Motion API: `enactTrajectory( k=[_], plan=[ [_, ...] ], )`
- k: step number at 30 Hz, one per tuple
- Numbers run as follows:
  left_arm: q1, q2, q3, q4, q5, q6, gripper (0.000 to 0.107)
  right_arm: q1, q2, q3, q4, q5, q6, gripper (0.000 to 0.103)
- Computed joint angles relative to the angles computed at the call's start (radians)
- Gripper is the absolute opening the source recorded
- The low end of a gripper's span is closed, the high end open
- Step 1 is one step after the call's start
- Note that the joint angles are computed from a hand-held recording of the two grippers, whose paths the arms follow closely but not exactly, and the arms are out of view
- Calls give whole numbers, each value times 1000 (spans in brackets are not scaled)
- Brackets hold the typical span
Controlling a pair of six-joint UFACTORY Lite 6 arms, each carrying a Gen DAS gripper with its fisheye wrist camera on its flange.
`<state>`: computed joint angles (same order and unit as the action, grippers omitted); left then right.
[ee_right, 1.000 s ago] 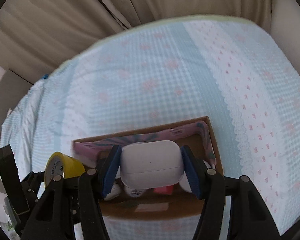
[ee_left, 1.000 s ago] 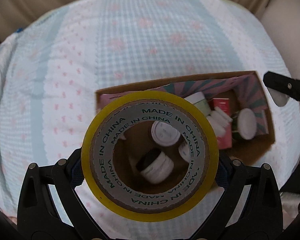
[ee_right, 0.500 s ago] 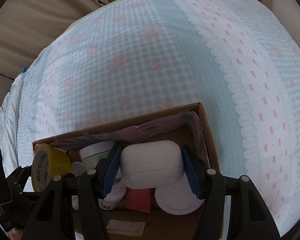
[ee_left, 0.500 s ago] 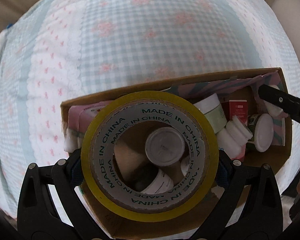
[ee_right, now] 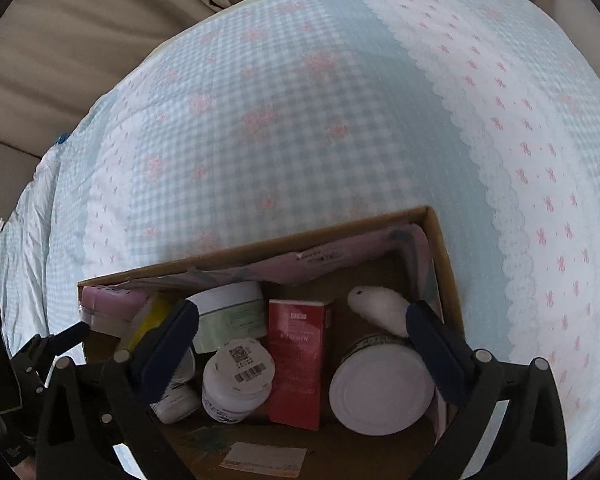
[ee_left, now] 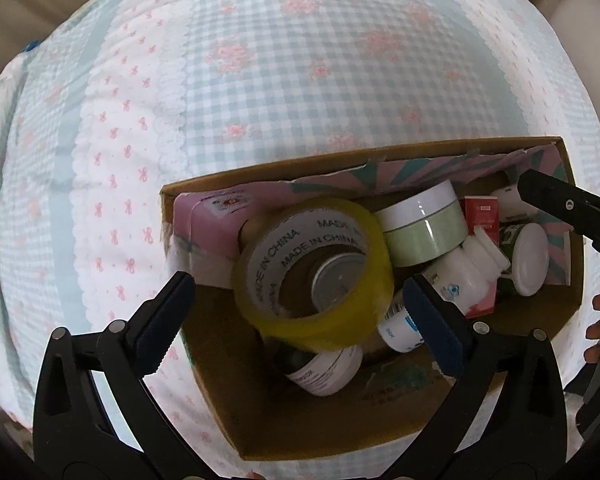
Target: Organize rigid objects
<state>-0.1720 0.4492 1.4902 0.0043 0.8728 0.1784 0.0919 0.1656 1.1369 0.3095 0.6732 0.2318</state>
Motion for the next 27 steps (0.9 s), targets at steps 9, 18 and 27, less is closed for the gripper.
enactTrajectory(
  k=[9,18,27],
  plan=[
    [37,-132,-56,-38,22,34,103,9,-112,-37,-50,38,82,103],
    [91,-352,-4,-89,206,86,103,104,-331,50,-209,262,300,103],
    [56,-386,509,-116,527,-6,103,219,-360,562,-406,676,395,103]
  ],
)
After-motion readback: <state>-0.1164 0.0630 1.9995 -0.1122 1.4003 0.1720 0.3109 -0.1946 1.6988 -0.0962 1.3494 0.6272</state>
